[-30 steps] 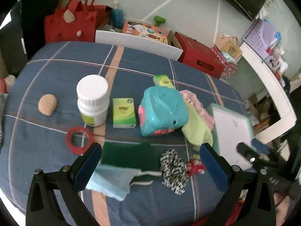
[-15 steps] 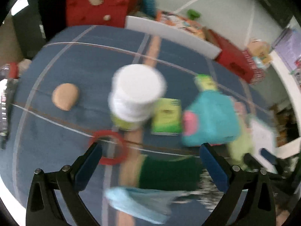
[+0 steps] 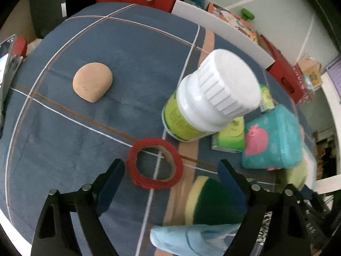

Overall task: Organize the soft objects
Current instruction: 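Grasp the light green cloth with the right tool while the left tool grasps the red tape roll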

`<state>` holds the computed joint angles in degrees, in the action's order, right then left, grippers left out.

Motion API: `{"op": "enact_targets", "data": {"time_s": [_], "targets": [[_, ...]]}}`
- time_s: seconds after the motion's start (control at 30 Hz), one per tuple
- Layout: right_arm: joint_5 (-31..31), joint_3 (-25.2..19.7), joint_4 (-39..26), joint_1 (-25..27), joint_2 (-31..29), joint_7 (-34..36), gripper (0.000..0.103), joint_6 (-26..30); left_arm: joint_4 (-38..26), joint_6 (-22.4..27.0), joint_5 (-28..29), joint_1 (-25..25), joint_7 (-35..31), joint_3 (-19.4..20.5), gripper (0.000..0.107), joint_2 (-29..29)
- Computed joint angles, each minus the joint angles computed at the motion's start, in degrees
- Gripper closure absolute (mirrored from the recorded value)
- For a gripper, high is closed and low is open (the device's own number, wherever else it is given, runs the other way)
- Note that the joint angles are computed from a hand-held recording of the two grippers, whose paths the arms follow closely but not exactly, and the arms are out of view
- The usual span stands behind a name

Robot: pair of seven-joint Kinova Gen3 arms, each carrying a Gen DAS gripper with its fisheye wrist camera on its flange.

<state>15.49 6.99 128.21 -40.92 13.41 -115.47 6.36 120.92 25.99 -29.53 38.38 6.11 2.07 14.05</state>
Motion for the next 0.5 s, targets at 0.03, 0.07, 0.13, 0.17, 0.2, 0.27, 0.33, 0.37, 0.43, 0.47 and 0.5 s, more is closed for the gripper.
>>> {"op": "enact_targets", "data": {"time_s": [0.03, 0.07, 0.13, 0.17, 0.2, 0.27, 0.33, 0.37, 0.43, 0.47, 0.5], "targets": [[-0.35, -0.7, 0.01, 0.77, 0.01, 0.29, 0.048, -0.06, -0.5, 0.5, 0.51, -0.3, -0.49, 0.3, 0.02, 0.4], [-0.87, -1.74, 0.05, 1.92, 0.01, 0.78, 0.053, -0.17, -1.04, 1.1, 1.03, -0.62, -1.13, 0.53, 0.025, 0.95], [-1.87, -3.48, -0.08, 3.82, 0.04, 1.91, 0.056, 0.01, -1.92, 2.07, 2.55, -1.53, -3.11, 1.11, 0.031, 1.74], [-2.23, -3.9, -0.04, 4.25, 0.02, 2.27, 0.062, -0.02, -2.55, 2.75, 3.23, -1.85, -4.15, 1.29, 0.031, 2.36], [-2.61, -4.38, 0.11, 4.78, -0.05, 2.67, 0.067, -0.28, -2.81, 2.67, 3.66, -1.99, -4.77, 1.19, 0.031, 2.72], [-3.32, -5.0, 0.14, 5.54, -0.07, 3.5, 0.072, -0.4, -3.42, 2.71, 4.37, -2.05, -5.69, 0.81, 0.032, 3.32], [-4.05, -5.54, 0.41, 6.17, -0.2, 4.31, 0.08, -0.74, -3.34, 2.36, 4.59, -1.76, -6.04, 0.16, 0.032, 3.55], [-4.46, -5.8, 0.55, 6.5, -0.26, 4.68, 0.086, -0.97, -3.37, 2.33, 4.77, -1.77, -6.38, -0.02, 0.033, 3.75], [-5.69, -7.57, 0.73, 8.48, -0.45, 6.06, 0.09, -1.28, -3.39, 2.6, 4.85, -1.46, -6.82, -0.45, 0.035, 4.13], [-6.2, -7.92, 0.94, 8.91, -0.67, 6.55, 0.093, -1.52, -3.77, 3.08, 4.77, -1.23, -6.92, -0.67, 0.038, 4.54], [-6.67, -8.2, 1.14, 9.26, -0.86, 7.01, 0.094, -1.86, -4.26, 3.37, 4.37, -0.6, -6.41, -1.11, 0.04, 5.27]]}}
